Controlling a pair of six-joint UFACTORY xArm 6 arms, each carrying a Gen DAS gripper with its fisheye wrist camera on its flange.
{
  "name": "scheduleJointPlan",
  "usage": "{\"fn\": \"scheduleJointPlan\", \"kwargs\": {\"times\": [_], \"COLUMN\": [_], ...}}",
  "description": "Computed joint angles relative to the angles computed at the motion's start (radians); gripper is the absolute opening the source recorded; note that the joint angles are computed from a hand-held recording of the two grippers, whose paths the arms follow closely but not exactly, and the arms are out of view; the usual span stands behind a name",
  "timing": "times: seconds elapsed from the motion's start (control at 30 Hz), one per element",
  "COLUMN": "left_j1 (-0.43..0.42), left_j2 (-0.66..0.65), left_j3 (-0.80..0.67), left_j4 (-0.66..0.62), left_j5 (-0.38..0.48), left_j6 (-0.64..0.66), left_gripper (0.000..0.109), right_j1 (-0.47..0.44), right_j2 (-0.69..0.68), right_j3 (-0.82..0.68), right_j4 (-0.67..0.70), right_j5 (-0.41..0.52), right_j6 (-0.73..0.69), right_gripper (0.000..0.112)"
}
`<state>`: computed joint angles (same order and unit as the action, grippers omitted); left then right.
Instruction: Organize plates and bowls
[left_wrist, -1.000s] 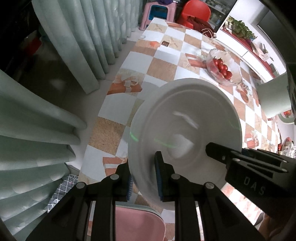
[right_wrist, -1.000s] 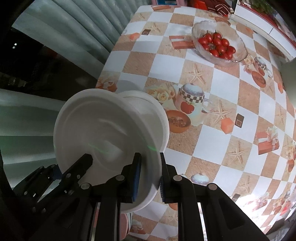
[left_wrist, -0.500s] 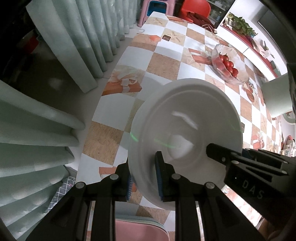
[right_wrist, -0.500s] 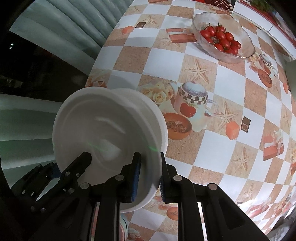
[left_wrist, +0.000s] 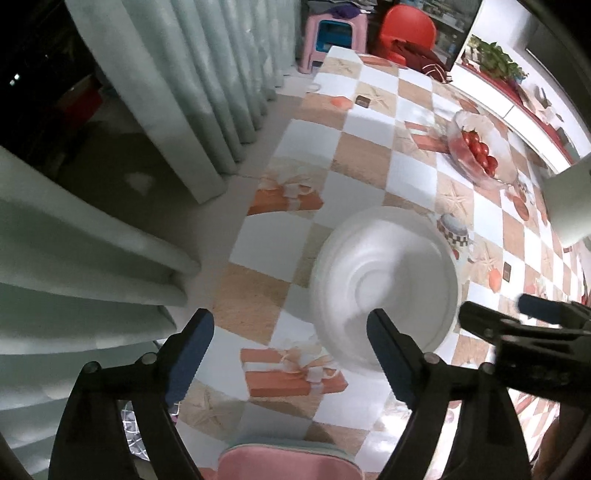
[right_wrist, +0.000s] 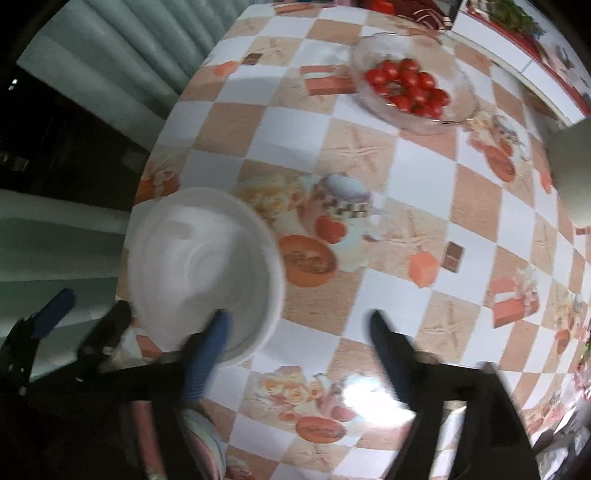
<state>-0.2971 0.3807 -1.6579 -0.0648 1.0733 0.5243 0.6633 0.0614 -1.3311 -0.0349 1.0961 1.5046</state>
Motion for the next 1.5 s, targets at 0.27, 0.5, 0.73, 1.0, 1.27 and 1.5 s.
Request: {"fn": "scheduleJointPlan", "kwargs": {"times": [0.27,0.5,0.73,1.0,1.27,1.5], "left_j1": [0.023,0.025,0.035,0.045,0.046,0.045], "left_j2": [-0.063,-0.135,-0.164,-0.193,-0.213,-0.224], "left_j3": [0.057,0.118,0.130,0.142,0.158,0.171], "left_j4": [-0.005,-0.004,-0.007,-0.025,-0.033,-0.035], "left_j5": [0.013,0.027,0.050,0.070,0.077,0.081], "left_j6": [0.011,0.060,0.061,0.071,0.074,0.075], "left_gripper": [0.103,0.103,0.103,0.103,0.103,0.103], "right_j1": [0.030,0.056,0.076,0.095,0.106,0.111], "right_j2": [-0.063,-0.037,-0.033,-0.026,-0.018,-0.021], "right_j3": [0.038,-0.030,-0.065,-0.099,-0.121,-0.121], "right_j4": [-0.019,-0.025,-0.033,-0.039,-0.043,-0.042], "right_j5": [-0.021,0.018,0.055,0.091,0.106,0.111], "right_j6": [0.040,0.046,0.062,0.081,0.089,0.099], "right_gripper": [0.102,0.102,0.102,0.102,0.102,0.102]}}
